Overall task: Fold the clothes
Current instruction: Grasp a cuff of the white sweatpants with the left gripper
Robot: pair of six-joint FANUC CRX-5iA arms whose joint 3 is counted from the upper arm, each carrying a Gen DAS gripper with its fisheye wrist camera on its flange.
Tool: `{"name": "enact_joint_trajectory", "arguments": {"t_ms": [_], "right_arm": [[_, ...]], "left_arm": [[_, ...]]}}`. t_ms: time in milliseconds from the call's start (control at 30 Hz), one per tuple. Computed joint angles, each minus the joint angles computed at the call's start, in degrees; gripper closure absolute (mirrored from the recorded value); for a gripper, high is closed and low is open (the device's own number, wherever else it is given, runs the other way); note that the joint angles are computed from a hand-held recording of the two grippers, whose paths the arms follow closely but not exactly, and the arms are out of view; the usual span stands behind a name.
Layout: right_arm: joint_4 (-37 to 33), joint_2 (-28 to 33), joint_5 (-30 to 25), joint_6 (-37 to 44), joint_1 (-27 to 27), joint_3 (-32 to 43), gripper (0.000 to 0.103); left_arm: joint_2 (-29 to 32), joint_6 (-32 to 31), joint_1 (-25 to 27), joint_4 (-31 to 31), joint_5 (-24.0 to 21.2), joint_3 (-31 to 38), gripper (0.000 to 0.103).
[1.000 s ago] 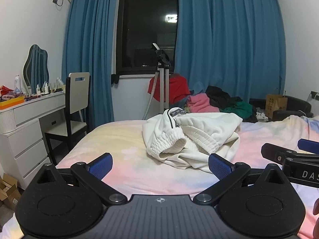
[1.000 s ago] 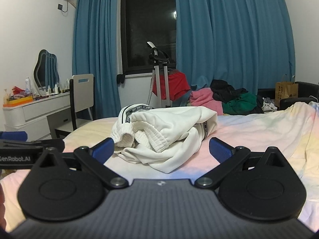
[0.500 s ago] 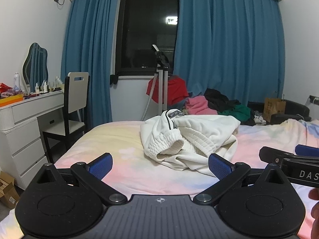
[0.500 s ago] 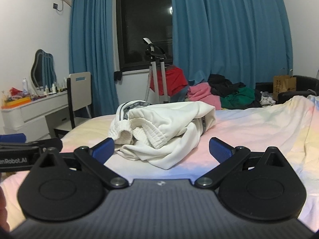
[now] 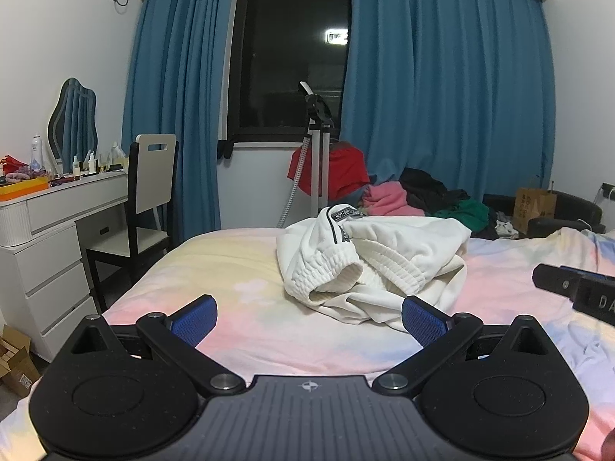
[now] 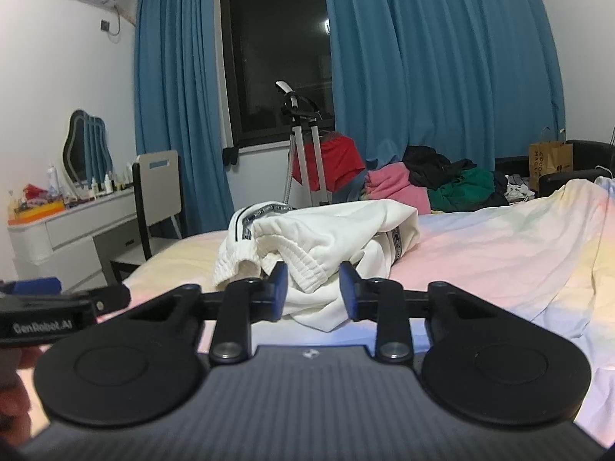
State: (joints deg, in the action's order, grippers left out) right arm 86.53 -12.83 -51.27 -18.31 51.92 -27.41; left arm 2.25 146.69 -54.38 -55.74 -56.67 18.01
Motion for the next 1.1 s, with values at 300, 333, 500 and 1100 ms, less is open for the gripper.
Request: {"name": "enact_joint_trajectory", "arguments": {"t_ms": [300,333,500,1100], "right_arm": [[-0.2,-0.3,-1.0,-1.9,0.4,0.0,0.074],[-0.8,-0.3,-1.1,-1.5,0.6,0.2,0.076],[-5.0,-0.6,-0.9,0.4,1.3,1.2,0.082],[-10.3,2.4,7.1,0.9,-6.7,0.1,0.082]], "left_arm": [[-0.3,-0.8,0.0,-0.4,2.4,-1.3,0.000],[-0.2,-1.0,0.1,-0.1,2.4,-1.2,0.000],[0.8,-0.8,0.9,1.0,1.6,-0.5,0.001],[33.3,-32.8,13.1,9.0,-0.8,35.5,0.016]]}}
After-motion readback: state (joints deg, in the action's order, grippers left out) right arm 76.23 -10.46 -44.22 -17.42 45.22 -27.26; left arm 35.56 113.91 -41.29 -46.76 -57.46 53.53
